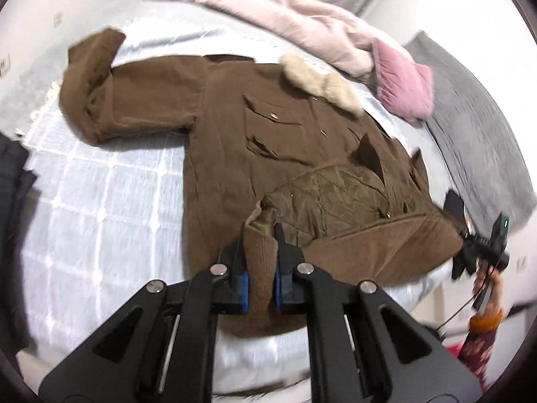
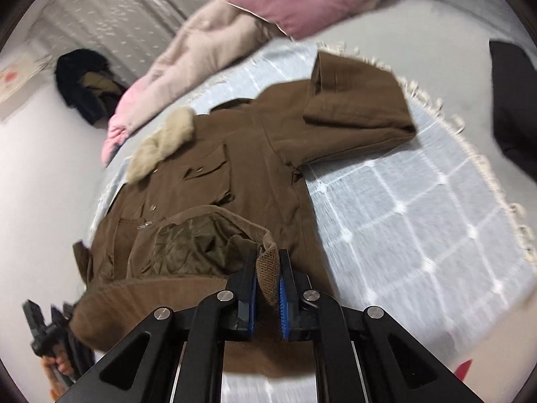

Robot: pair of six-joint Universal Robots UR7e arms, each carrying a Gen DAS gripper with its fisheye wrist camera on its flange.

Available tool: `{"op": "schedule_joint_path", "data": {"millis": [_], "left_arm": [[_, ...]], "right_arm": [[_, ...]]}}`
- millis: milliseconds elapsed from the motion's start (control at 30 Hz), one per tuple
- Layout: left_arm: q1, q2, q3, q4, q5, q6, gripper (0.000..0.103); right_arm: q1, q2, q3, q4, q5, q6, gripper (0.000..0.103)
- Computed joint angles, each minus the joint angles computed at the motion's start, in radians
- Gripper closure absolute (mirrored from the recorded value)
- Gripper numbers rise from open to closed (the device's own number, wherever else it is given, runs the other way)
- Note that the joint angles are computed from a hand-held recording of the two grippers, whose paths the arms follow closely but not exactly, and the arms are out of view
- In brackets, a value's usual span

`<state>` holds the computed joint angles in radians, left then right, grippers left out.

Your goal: Fold large clothes

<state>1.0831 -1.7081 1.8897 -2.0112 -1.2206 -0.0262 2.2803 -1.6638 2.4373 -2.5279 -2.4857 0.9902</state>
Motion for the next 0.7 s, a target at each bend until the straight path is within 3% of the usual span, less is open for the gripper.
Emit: {"op": "schedule_joint_path", "data": {"millis": [167,333,433,500,567,633,700], "left_arm": [[-0.036,-0.171,0.094,0.149,0.035,0.035,0.091],[-0.047,-0.261,0.145,0.386,0.167,0.028,0.091],[-0.052,-0.298,0.144,0.467,0.18,0.051,0.085],[-0.069,-0.331,0.132,0.486,0.183,0.066,0.078],[-0.108,-0.374,0.132,0.469,0.193,0.074,0.048],[-0.13,-0.386,0.14,0.4,0.196,0.102,0.032],[-0.123,-0.368,0.149,0.345,0.196,0.119,0.027]], "right_arm": [[0.168,-0.038,-0.001,0.304,-0.015,0.238,0.094],[0.226,-0.078,0.029,0.494,0.09,0.395,0.092],[0.268,-0.106,0.018,0.655,0.161,0.505,0.084],[0.313,-0.116,0.005,0.703,0.186,0.553,0.068],[0.365,-0.079,-0.046,0.808,0.187,0.615,0.051],[0.4,-0.021,-0.107,0.911,0.171,0.661,0.045],[0.409,0.023,-0.143,0.946,0.146,0.65,0.039]]}}
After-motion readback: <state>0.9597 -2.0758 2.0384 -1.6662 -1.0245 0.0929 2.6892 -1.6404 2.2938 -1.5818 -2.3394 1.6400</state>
